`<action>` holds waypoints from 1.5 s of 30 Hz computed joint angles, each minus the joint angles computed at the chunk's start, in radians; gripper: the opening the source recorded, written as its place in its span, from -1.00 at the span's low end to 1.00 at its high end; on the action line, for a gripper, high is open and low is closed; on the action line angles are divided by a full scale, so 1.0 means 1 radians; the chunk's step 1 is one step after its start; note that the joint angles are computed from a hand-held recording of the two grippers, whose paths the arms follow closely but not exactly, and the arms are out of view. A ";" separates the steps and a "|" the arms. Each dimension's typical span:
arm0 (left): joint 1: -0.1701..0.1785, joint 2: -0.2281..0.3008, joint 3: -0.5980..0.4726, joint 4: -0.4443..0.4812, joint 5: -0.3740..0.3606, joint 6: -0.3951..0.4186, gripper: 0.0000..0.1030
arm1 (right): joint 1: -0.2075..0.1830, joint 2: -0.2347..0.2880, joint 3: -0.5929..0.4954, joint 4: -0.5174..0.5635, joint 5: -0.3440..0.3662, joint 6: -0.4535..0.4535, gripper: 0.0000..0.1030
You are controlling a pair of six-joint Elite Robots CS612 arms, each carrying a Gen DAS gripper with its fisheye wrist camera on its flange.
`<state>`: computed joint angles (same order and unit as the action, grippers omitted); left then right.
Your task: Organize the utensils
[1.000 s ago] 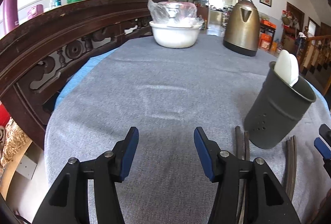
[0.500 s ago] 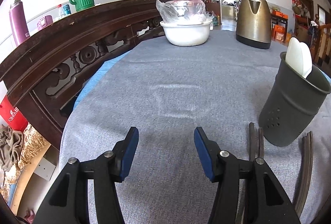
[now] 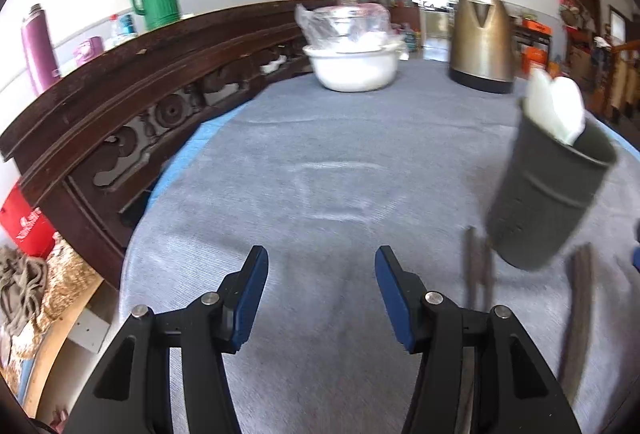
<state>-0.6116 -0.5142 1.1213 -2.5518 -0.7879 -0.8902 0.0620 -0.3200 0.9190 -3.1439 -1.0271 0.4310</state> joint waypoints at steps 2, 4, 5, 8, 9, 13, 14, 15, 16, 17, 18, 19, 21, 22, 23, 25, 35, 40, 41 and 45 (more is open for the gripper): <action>0.000 -0.012 0.025 -0.085 -0.039 0.060 0.10 | 0.001 -0.001 0.000 0.005 -0.007 -0.001 0.00; 0.003 -0.027 0.047 -0.134 -0.080 0.100 0.10 | 0.000 -0.001 0.001 0.002 -0.009 0.009 0.00; 0.006 -0.033 0.058 -0.163 -0.115 0.129 0.10 | 0.001 -0.001 0.002 0.003 -0.011 0.010 0.00; 0.008 -0.047 0.091 -0.245 -0.167 0.213 0.10 | -0.001 0.002 -0.002 0.003 0.004 0.010 -0.15; 0.007 -0.048 0.098 -0.265 -0.176 0.229 0.11 | -0.001 0.003 -0.005 0.012 0.011 0.006 -0.25; 0.022 -0.044 0.103 -0.315 -0.269 0.277 0.11 | -0.001 0.009 -0.018 0.029 0.036 -0.007 -0.35; 0.028 -0.036 0.084 -0.288 -0.290 0.286 0.12 | -0.001 0.011 -0.023 0.039 0.044 -0.014 -0.38; 0.033 -0.031 0.072 -0.274 -0.313 0.292 0.12 | -0.001 0.013 -0.029 0.052 0.056 -0.021 -0.43; 0.039 -0.025 0.059 -0.268 -0.345 0.300 0.12 | 0.000 0.014 -0.035 0.070 0.067 -0.034 -0.46; 0.047 -0.015 0.036 -0.241 -0.383 0.313 0.11 | 0.001 0.013 -0.037 0.088 0.073 -0.050 -0.47; 0.047 -0.010 0.029 -0.229 -0.391 0.326 0.11 | 0.002 0.013 -0.039 0.106 0.079 -0.070 -0.49; 0.049 -0.003 0.018 -0.231 -0.395 0.344 0.12 | 0.003 0.013 -0.043 0.123 0.087 -0.085 -0.53; 0.056 0.006 0.004 -0.236 -0.422 0.352 0.12 | 0.006 0.013 -0.051 0.160 0.103 -0.128 -0.55; 0.061 0.010 -0.005 -0.229 -0.446 0.349 0.11 | 0.008 0.012 -0.054 0.176 0.103 -0.144 -0.59; 0.066 0.013 -0.013 -0.222 -0.472 0.349 0.11 | 0.012 0.010 -0.056 0.201 0.095 -0.168 -0.62; 0.074 0.021 -0.032 -0.202 -0.507 0.357 0.11 | 0.025 -0.003 -0.052 0.265 0.045 -0.233 -0.68; 0.097 0.067 -0.120 -0.164 -0.575 0.380 0.12 | 0.064 -0.043 -0.046 0.412 -0.139 -0.395 -0.76; 0.100 0.076 -0.143 -0.141 -0.580 0.385 0.12 | 0.075 -0.051 -0.053 0.452 -0.210 -0.437 -0.76; 0.099 0.076 -0.142 -0.139 -0.574 0.388 0.12 | 0.076 -0.053 -0.052 0.457 -0.231 -0.444 -0.75; 0.104 0.055 -0.101 -0.152 -0.572 0.381 0.12 | 0.063 -0.062 -0.043 0.469 -0.212 -0.404 -0.77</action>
